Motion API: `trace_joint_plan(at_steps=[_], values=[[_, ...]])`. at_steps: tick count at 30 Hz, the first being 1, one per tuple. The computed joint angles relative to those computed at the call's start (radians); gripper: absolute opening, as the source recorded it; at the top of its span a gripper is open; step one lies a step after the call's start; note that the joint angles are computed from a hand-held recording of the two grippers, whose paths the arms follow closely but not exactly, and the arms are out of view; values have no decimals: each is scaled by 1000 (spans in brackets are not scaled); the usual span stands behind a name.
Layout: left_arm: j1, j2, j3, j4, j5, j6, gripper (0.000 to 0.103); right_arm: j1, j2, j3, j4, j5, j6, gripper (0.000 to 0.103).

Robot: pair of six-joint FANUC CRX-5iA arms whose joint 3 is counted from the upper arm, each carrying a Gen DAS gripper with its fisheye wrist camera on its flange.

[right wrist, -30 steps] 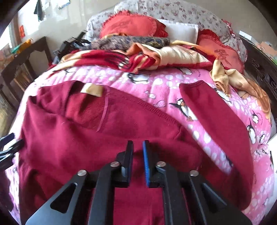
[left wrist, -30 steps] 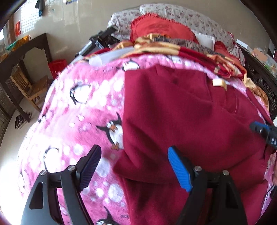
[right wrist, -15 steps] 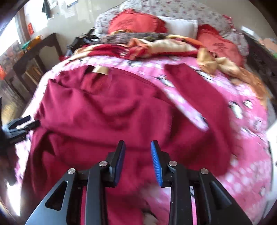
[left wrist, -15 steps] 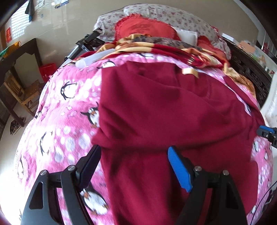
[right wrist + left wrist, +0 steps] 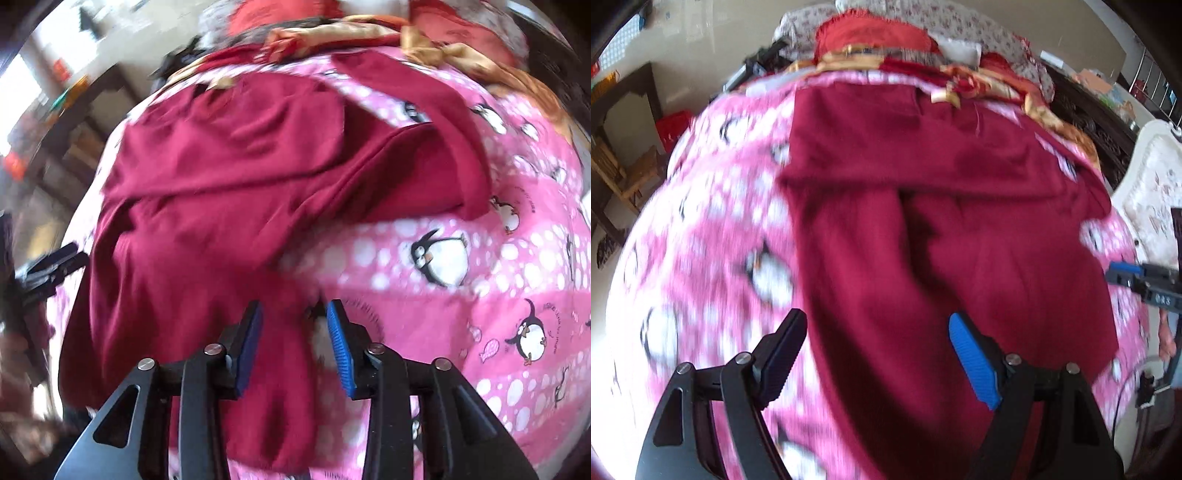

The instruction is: Fold small clothes

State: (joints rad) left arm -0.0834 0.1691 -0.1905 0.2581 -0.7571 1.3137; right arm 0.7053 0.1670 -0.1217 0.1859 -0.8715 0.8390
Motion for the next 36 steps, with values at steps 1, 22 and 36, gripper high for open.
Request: trace_joint_plan(at_steps=[1,22,36], values=[[5,-14,-19,4,-15,-3,83,16,-7,-20,37,-9,-22,28],[94,-130,-141,156,-206,-257,6,122,-220,-181,-90,-26,63,0],[141,-123,-118,140,-281,-342,6,51,-216,-74,-414,-116,381,0]])
